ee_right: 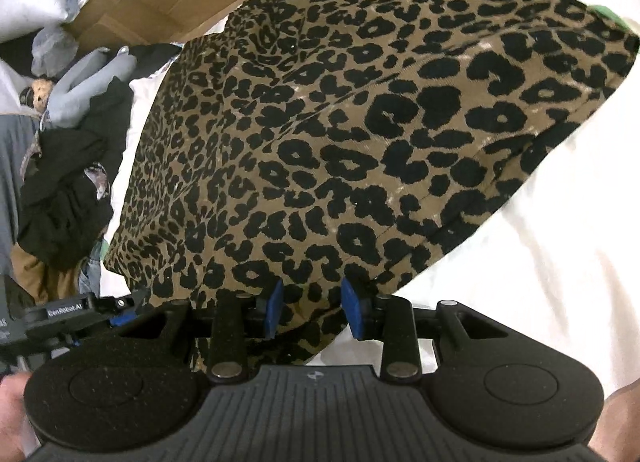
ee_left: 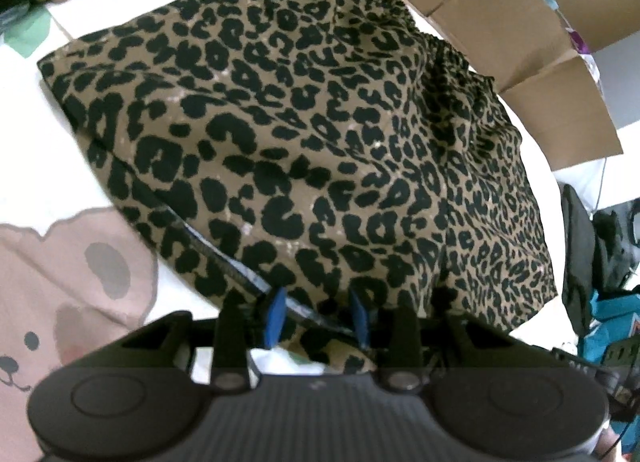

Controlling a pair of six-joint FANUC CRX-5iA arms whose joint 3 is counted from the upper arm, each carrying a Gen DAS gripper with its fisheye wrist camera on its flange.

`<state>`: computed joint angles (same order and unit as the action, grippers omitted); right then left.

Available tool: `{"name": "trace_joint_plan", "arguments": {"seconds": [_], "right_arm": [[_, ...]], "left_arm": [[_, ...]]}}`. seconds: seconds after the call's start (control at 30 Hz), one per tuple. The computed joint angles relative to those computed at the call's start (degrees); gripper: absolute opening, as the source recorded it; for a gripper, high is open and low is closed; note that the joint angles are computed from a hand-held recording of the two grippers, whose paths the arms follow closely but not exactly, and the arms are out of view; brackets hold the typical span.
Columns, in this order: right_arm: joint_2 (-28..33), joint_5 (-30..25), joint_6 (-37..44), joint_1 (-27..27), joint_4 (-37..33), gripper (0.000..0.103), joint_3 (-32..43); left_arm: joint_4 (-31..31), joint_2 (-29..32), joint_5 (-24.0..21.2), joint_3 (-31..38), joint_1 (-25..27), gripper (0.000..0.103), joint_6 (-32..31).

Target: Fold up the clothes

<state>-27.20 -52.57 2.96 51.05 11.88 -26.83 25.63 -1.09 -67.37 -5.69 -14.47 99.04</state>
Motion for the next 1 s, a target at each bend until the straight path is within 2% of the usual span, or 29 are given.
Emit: {"name": "trace_joint_plan", "arguments": {"seconds": [0.13, 0.5, 0.57, 0.67, 0.73, 1.0], "right_arm": [[0.4, -0.6, 0.2, -0.6, -1.5, 0.038, 0.8], [-0.4, 2.5, -2.3, -0.7, -5.3, 0.039, -0.2], [-1.1, 3.7, -5.0, -1.2, -5.3, 0.038, -1.1], [-3.6, 5.2, -14.3, 0.2, 1.0, 0.038, -4.9], [-4.6, 6.4, -17.3, 0.0, 1.8, 0.037, -6.4], [-4.3, 10.6, -22.8, -1.5, 1.7, 0.036, -8.1]], "left_arm": [[2.0, -0.6, 1.2, -1.5, 0.9, 0.037, 1.5], [4.0, -0.6, 3.4, -3.9, 1.2, 0.037, 5.1], [4.8, -1.2, 2.5, -4.8, 1.9, 0.037, 5.1], [4.2, -1.6, 1.8, -5.1, 2.3, 0.037, 4.8], [4.4, -1.4, 2.8, -5.6, 2.5, 0.037, 5.4], [5.4, -0.7, 5.8, -6.0, 3.0, 0.037, 8.3]]}}
